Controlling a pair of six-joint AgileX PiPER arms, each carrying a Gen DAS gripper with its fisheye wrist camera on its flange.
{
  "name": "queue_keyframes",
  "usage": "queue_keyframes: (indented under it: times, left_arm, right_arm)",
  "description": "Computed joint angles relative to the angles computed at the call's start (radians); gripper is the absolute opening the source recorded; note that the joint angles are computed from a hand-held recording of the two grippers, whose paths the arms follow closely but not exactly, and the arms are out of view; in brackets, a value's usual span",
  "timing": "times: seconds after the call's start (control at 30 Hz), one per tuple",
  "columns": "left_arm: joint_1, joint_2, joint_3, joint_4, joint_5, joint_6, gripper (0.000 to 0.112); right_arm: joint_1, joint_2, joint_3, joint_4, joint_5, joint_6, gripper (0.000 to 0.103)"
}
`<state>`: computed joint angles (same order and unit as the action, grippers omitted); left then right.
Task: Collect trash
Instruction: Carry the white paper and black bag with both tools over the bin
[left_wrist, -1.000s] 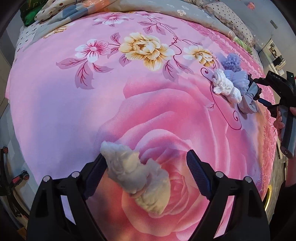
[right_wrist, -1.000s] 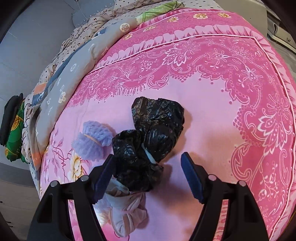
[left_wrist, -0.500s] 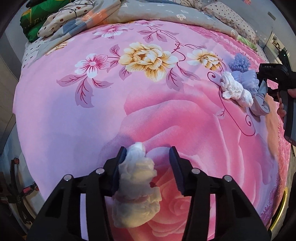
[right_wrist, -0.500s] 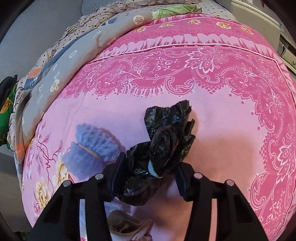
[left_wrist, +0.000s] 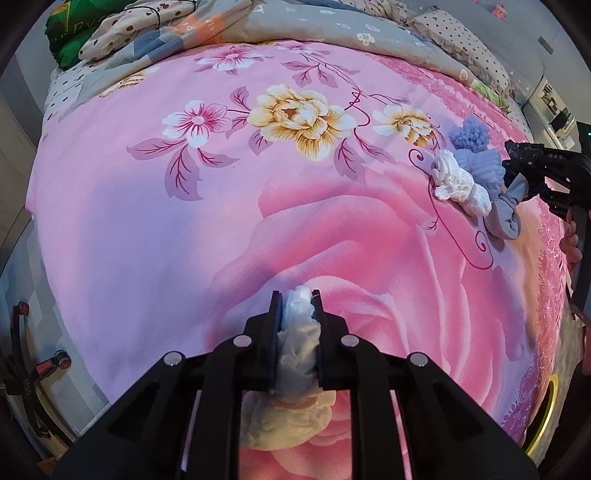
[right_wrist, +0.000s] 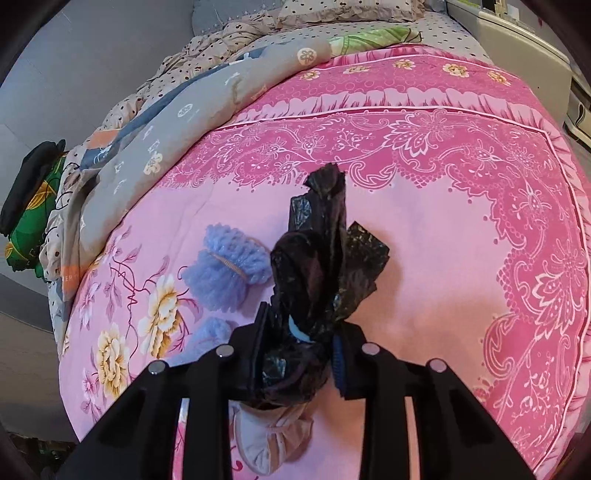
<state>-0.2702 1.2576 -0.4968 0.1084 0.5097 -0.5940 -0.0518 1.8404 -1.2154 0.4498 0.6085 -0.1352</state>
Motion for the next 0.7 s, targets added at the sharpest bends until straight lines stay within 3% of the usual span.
queue_keyframes:
  times: [0.33,0.7]
  left_arm:
    - [-0.062,-0.209,0.004,0.003,0.141,-0.04,0.013]
    - [-0.325,-0.365,-0.039,0.108,0.309,-0.276,0.013]
  right_arm:
    - [-0.102,-0.307,0.228,0.108,0.042,-0.165,0.026]
    - [-0.35,-0.655,0.422,0.201,0.258,-0.365,0.026]
